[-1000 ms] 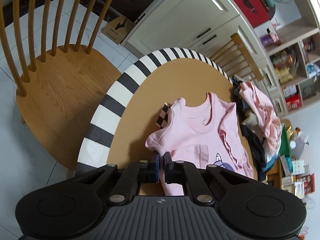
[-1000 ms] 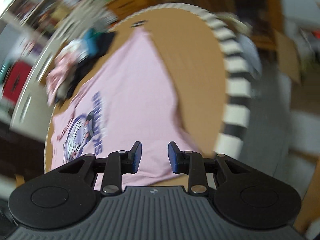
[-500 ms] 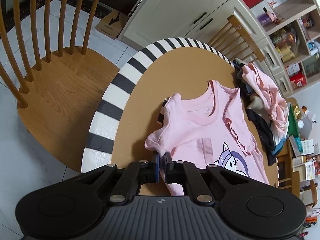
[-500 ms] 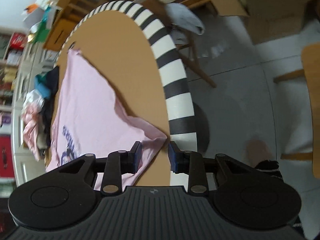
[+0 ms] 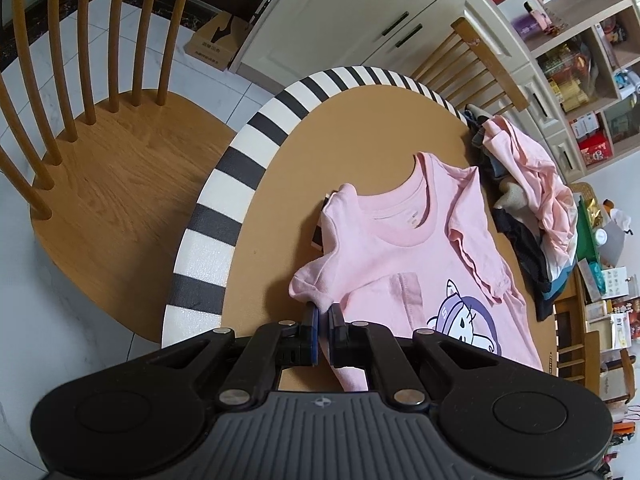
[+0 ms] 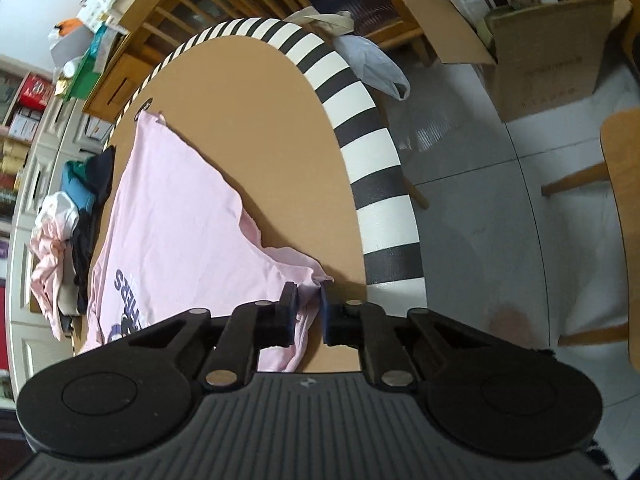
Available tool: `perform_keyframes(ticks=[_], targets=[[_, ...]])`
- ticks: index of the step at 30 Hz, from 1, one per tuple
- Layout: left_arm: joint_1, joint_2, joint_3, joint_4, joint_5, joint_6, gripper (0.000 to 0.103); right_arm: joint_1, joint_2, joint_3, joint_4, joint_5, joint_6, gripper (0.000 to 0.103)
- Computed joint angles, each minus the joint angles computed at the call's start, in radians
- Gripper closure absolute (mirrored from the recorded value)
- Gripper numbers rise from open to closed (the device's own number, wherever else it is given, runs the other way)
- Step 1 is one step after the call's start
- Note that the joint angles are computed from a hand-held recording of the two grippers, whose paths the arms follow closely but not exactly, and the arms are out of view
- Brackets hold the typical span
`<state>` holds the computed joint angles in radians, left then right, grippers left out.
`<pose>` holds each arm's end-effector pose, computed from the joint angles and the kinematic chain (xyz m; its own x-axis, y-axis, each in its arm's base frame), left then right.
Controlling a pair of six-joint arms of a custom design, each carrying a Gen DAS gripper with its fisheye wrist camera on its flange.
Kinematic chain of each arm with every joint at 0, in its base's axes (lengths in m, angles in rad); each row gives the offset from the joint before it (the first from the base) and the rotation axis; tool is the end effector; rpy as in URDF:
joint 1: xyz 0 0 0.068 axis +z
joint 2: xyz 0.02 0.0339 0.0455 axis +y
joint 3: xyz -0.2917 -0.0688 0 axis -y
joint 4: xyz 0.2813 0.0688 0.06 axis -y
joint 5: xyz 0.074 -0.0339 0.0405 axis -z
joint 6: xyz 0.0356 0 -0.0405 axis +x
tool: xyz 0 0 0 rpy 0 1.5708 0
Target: Fold clothes
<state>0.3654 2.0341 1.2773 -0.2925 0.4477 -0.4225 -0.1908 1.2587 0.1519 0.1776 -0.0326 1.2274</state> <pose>0.4248 0.1460 0.1329 -0.6891 -0.6594 -0.3005 -0.4421 0.7111 -0.5466 0.1726 -0.0322 0.0786 -0.1044 0.9787 -0.1769 0.7980 0.1886 0.5723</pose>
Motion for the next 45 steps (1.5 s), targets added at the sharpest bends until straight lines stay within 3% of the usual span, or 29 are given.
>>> perform_keyframes(ticks=[11,15,27,36,45], targets=[[0.004,-0.013,0.023,-0.056,0.013,0.083,0.098,0.012,-0.158,0.046,-0.211,0.046,-0.161,0.093],[0.008,-0.028,0.021,-0.089,0.011,0.109,0.098,-0.025,-0.201,0.056,-0.269,0.01,-0.203,0.093],[0.05,-0.153,-0.035,-0.276,-0.021,0.27,0.098,-0.16,-0.521,0.138,-0.778,-0.085,-0.456,0.093],[-0.004,-0.183,-0.026,-0.315,-0.128,0.364,0.098,-0.136,-0.439,0.176,-0.756,-0.072,-0.529,0.093],[-0.031,-0.18,-0.004,-0.338,-0.157,0.41,0.098,-0.012,-0.27,0.306,-0.785,-0.004,-0.738,0.093]])
